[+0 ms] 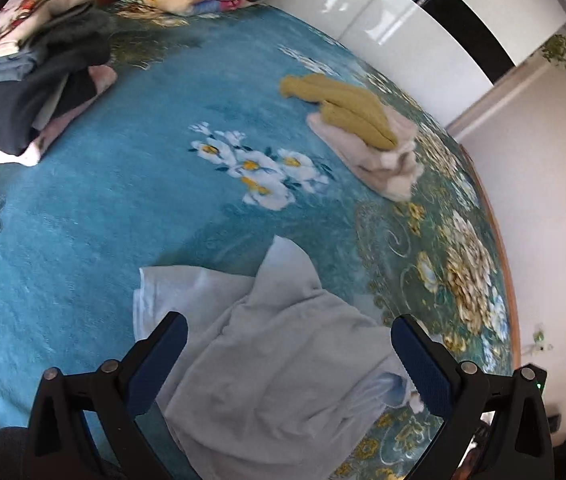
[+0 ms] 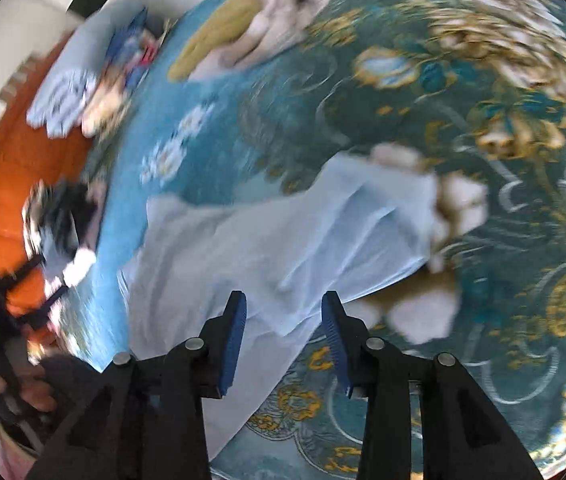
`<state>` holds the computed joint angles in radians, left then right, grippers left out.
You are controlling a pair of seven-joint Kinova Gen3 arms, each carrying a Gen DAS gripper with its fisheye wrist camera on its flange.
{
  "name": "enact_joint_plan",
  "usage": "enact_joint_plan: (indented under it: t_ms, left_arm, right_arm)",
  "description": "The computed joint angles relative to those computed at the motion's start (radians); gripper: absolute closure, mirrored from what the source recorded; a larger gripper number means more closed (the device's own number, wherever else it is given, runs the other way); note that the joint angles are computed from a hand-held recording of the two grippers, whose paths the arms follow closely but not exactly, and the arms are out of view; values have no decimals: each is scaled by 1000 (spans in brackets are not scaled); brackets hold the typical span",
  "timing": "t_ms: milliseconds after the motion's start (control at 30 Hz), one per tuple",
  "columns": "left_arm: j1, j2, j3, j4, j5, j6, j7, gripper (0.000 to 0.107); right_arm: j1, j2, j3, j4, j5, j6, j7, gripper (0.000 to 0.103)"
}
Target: Fold clothes
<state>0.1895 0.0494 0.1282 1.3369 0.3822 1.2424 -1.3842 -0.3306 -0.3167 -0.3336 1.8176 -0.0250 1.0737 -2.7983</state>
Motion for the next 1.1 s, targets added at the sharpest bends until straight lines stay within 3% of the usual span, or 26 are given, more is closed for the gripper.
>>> enact_joint_plan:
  t_ms: [100,200,233,267,500,633,733,833,1000,1100]
  left_arm:
    - [0,12,-2,1,-16,10,21,4]
    - [-14,9,-12,15,-9,8,22,4]
    - [-18,6,-14,19,-8,5,19,4]
    - [-22,3,-16,23,-7,2,17,4]
    - [25,8,22,-3,-105,4,-69,4]
    - [110,47,71,-49,-200,45,-144,4]
    - [193,88,99,-79,-290,76,-160,4]
    - [288,142,120,-114,-383,117,-175,4]
    - [441,215,123,-144,-538,175,-198,4]
    - [504,256,98,-160,-611,201,-163,4]
  right_arm:
    - [-25,90,-51,-57,59,42,1,62]
    - [-66,192,-89,-141,164,148,-42,66]
    - [-77,207,-84,-155,180,168,-54,76]
    - [-87,210,-71,-159,186,172,-55,98]
    - [-64,137,42,-226,273,99,-87,98]
    - [-27,182,62,-333,321,144,-50,98]
    - [-3,215,102,-362,271,140,-14,98]
    - [16,208,157,-319,178,72,-4,97]
    - [50,201,173,-265,118,9,-38,97]
    - [57,206,173,-266,109,18,-22,97]
